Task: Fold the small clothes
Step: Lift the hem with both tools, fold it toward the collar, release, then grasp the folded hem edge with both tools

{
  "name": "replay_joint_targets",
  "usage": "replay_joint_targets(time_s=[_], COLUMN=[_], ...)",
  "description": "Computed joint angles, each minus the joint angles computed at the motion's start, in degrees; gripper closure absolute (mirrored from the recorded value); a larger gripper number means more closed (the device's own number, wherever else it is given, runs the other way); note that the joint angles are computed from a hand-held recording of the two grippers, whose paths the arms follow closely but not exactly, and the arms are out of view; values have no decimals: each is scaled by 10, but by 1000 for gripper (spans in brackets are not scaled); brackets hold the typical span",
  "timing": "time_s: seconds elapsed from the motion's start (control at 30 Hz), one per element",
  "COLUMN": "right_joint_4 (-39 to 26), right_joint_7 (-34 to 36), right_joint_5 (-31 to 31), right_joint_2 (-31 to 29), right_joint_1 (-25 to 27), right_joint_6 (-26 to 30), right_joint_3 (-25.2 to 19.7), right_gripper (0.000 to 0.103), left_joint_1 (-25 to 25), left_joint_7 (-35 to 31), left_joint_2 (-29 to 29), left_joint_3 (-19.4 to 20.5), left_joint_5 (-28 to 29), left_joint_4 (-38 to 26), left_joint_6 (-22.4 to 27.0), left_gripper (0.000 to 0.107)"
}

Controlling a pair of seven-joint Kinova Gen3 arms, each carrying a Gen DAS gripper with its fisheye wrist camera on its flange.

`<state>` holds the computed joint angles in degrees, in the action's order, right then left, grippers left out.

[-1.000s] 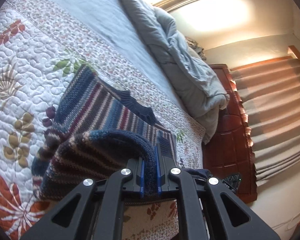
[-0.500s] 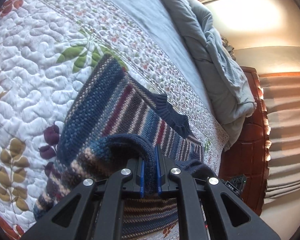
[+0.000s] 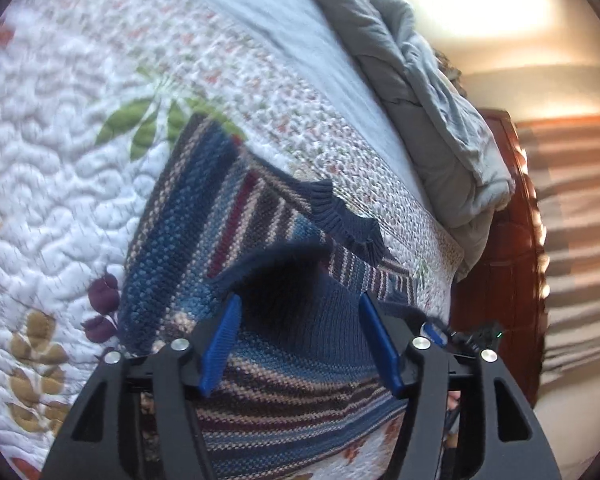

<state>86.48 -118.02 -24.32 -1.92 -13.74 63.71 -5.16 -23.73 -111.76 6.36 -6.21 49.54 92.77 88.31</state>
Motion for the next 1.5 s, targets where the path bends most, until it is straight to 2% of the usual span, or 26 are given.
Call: replay_joint_targets(time_s=[0.1,0.17,0.33,0.43,0.53,0.77,0.8,0.83,0.87,0.9,0.93,1.03,1.17,1.23,1.27,1.3,1.33,1.5], right_joint_4=[-24,-36,-55,-65,-71,-68,-67,-64,-60,-58,-57,-56,-64,-67,-68,-69,-68,-63], right_joint_7=[23,49,95,113,122,134,136,140,146,154,163,183,181,178,176,172,169,156], right_joint_5=[14,14,16,24,31,27,25,20,13,8,5,-2,2,11,17,31,42,62], right_joint_2=[1,7,39,62,84,93,93,92,90,88,87,82,83,84,85,83,80,54], right_joint_1=[-8,8,7,1,-3,-3,-2,-1,3,6,10,15,10,3,-1,-8,-17,-25], right_joint_6=[22,36,53,54,54,47,46,45,43,45,48,50,53,54,53,50,47,31], right_joint_3=[16,9,2,-6,-11,-14,-14,-14,-13,-12,-11,-9,-11,-14,-16,-18,-16,-21], right_gripper=[51,52,57,59,59,59,59,59,59,63,64,69,70,70,74,86,93,95], left_joint_1=[1,10,27,36,51,70,72,74,76,81,89,91,90,91,90,90,89,81], left_joint_7=[-32,-53,-76,-76,-58,-47,-46,-49,-54,-54,-59,-71,-76,-83,-91,-98,-105,-128], left_joint_2=[-5,-10,6,29,47,70,71,70,70,72,67,60,53,42,37,30,25,-5], left_joint_3=[2,7,15,25,35,56,58,60,63,65,66,66,62,61,60,58,57,42], left_joint_5=[-9,-30,-54,-74,-113,-151,-156,-159,-161,-169,-183,-186,-180,-179,-174,-170,-163,-127], left_joint_4=[-21,-37,-62,-80,-93,-103,-105,-106,-108,-114,-114,-106,-92,-79,-72,-64,-58,-35], left_joint_6=[12,3,-8,-10,-33,-54,-55,-56,-54,-51,-56,-66,-82,-96,-102,-109,-115,-133], left_gripper=[42,42,42,42,42,42,44,50,62,78,83,86,86,96,97,98,99,100])
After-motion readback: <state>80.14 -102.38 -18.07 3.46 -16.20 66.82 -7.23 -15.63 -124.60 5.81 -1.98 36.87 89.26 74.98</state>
